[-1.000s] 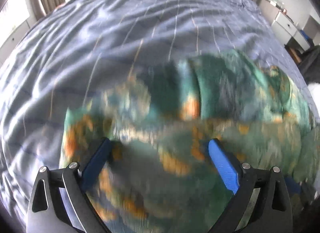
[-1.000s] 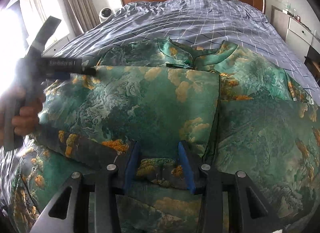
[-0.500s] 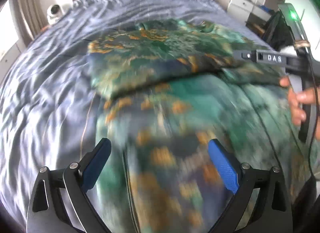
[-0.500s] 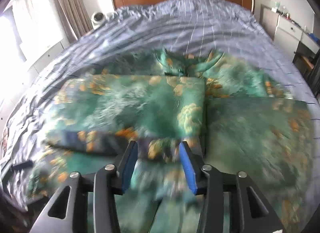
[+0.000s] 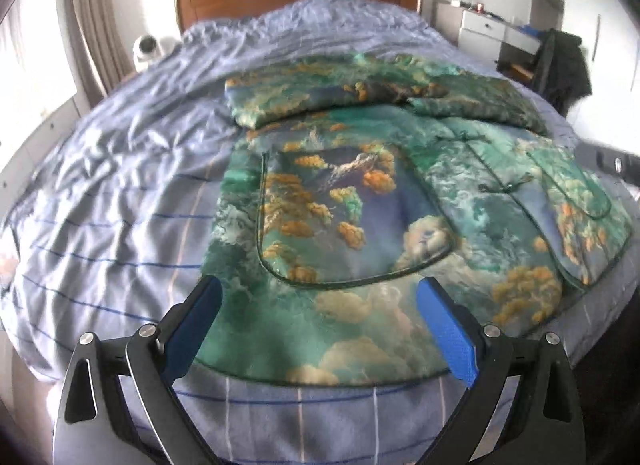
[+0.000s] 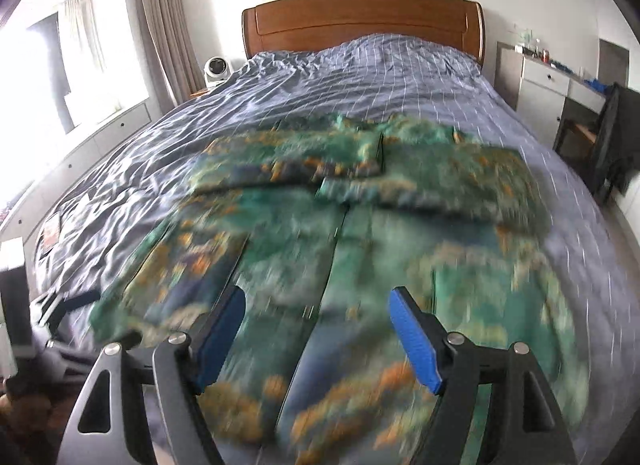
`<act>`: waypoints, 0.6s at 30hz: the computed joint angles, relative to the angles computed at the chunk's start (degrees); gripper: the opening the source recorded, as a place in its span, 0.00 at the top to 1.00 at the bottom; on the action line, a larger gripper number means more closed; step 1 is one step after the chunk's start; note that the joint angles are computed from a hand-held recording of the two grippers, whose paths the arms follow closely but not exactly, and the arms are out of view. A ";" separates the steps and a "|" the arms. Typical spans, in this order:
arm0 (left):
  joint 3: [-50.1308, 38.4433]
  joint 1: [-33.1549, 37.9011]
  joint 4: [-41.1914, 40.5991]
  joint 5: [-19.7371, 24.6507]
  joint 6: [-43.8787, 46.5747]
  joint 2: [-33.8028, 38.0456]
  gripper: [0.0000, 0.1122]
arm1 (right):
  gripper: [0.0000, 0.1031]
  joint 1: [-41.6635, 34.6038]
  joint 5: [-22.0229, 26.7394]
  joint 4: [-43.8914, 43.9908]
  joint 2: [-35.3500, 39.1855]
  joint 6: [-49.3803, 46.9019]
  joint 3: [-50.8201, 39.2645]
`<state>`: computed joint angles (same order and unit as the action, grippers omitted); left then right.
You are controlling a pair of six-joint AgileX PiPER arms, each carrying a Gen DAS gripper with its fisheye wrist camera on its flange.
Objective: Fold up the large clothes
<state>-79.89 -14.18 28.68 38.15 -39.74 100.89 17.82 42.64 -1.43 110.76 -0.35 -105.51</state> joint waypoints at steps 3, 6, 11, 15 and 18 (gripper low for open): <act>1.60 -1.21 3.61 0.07 -2.65 -1.78 0.13 | 0.26 0.20 -3.13 2.05 -5.29 -0.77 8.60; 2.40 -1.87 4.54 0.38 -4.34 -2.69 0.13 | 0.26 0.75 -4.97 2.73 -7.83 -1.41 12.57; 3.69 -4.01 7.81 1.10 -6.87 -3.80 0.13 | 0.26 1.72 -6.01 3.44 -9.81 -1.92 15.29; 3.95 -5.39 9.92 2.00 -7.69 -3.83 0.13 | 0.26 2.77 -7.08 2.49 -10.40 -1.71 16.52; 3.82 -5.48 9.84 2.25 -7.59 -3.71 0.13 | 0.26 2.95 -6.99 2.61 -10.45 -1.48 16.77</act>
<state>-76.07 -19.66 38.52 40.40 -47.32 97.17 20.77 35.65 1.17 100.30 -1.82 -88.74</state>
